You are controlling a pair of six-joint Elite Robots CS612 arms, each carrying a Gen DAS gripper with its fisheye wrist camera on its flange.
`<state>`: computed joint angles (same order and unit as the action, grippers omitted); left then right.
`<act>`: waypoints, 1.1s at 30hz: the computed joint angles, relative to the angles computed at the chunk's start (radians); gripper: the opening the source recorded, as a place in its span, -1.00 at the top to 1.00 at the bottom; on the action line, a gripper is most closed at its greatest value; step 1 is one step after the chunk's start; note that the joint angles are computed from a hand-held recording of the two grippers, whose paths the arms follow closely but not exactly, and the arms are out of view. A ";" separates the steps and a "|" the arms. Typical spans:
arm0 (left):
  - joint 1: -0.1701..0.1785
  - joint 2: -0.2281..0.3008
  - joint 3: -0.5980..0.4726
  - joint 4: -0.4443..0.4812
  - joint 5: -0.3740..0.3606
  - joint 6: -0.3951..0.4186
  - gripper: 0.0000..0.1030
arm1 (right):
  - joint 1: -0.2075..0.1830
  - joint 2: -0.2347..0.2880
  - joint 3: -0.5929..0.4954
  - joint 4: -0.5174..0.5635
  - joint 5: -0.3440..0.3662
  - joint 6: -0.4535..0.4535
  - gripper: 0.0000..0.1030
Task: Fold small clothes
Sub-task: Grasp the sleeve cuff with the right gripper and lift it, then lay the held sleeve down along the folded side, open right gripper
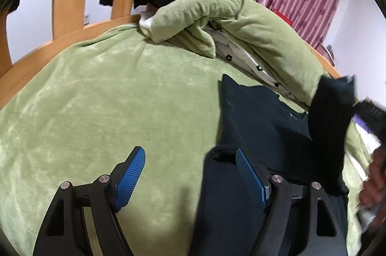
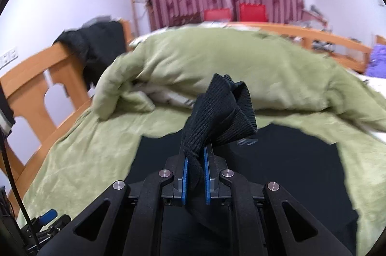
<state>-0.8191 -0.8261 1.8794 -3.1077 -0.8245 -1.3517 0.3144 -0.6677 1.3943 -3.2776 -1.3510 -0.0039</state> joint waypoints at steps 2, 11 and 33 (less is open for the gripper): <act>0.006 -0.002 0.016 -0.020 -0.004 -0.022 -0.48 | 0.018 0.025 -0.018 0.033 0.011 0.001 0.79; 0.028 0.010 0.041 -0.060 -0.065 -0.044 -0.48 | 0.030 0.116 -0.069 0.201 0.038 -0.040 -0.01; -0.010 0.103 -0.191 0.057 -0.070 0.267 -0.48 | -0.179 -0.011 0.194 -0.009 -0.053 -0.147 -0.30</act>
<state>-0.8287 -0.7234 1.6886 -3.0507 -0.8944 -1.0848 0.1352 -0.6790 1.5880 -3.2862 -1.4039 -0.1506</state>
